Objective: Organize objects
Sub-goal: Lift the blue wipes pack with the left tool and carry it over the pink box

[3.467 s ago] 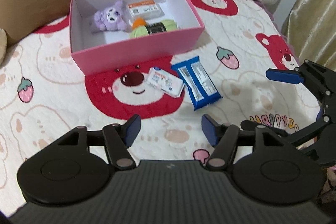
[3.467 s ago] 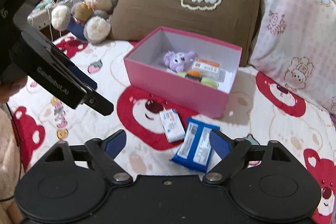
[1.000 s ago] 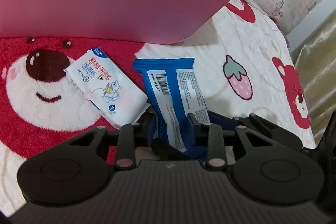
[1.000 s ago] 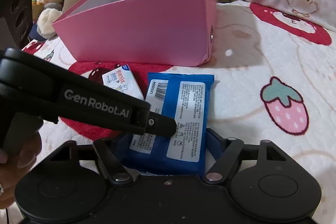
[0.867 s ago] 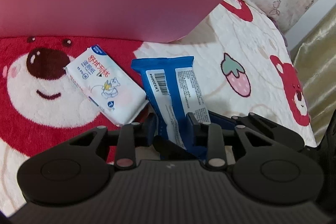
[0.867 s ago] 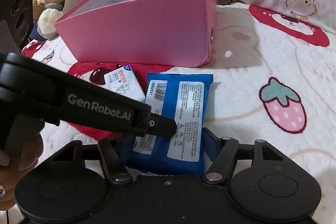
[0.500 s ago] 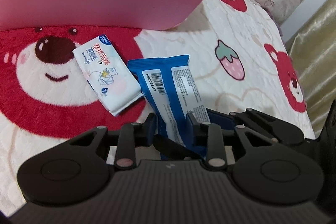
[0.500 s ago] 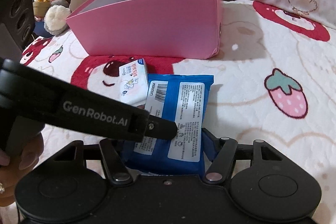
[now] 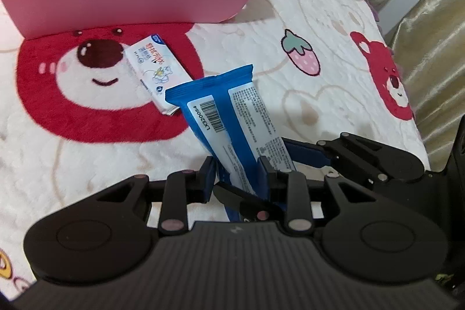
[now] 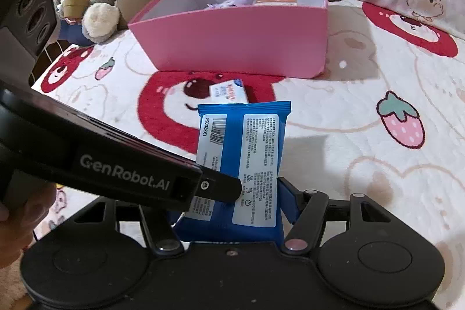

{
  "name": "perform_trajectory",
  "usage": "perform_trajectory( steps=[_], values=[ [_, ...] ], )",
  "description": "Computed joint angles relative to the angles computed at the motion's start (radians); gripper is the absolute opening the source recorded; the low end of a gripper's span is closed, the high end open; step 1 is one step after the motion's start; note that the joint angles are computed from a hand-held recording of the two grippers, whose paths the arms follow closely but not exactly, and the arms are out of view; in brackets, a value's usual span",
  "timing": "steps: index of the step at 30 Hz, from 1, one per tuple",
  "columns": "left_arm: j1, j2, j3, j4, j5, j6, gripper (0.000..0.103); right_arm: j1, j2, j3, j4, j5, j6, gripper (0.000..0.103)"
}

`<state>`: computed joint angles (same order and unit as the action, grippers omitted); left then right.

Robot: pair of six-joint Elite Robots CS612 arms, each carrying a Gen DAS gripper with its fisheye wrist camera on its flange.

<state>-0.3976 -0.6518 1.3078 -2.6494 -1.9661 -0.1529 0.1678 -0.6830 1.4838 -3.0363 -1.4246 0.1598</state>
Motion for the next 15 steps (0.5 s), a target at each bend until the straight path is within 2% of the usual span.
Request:
perform_trajectory(
  steps=[6, 15],
  values=[
    [0.003, -0.053, 0.045, 0.024, 0.015, 0.058, 0.029, 0.022, -0.034, 0.011, 0.026, -0.025, -0.028, 0.068],
    [0.008, -0.124, 0.12, 0.007, 0.039, 0.078, 0.029, 0.053, -0.074, 0.031, 0.028, -0.051, -0.054, 0.067]
  ],
)
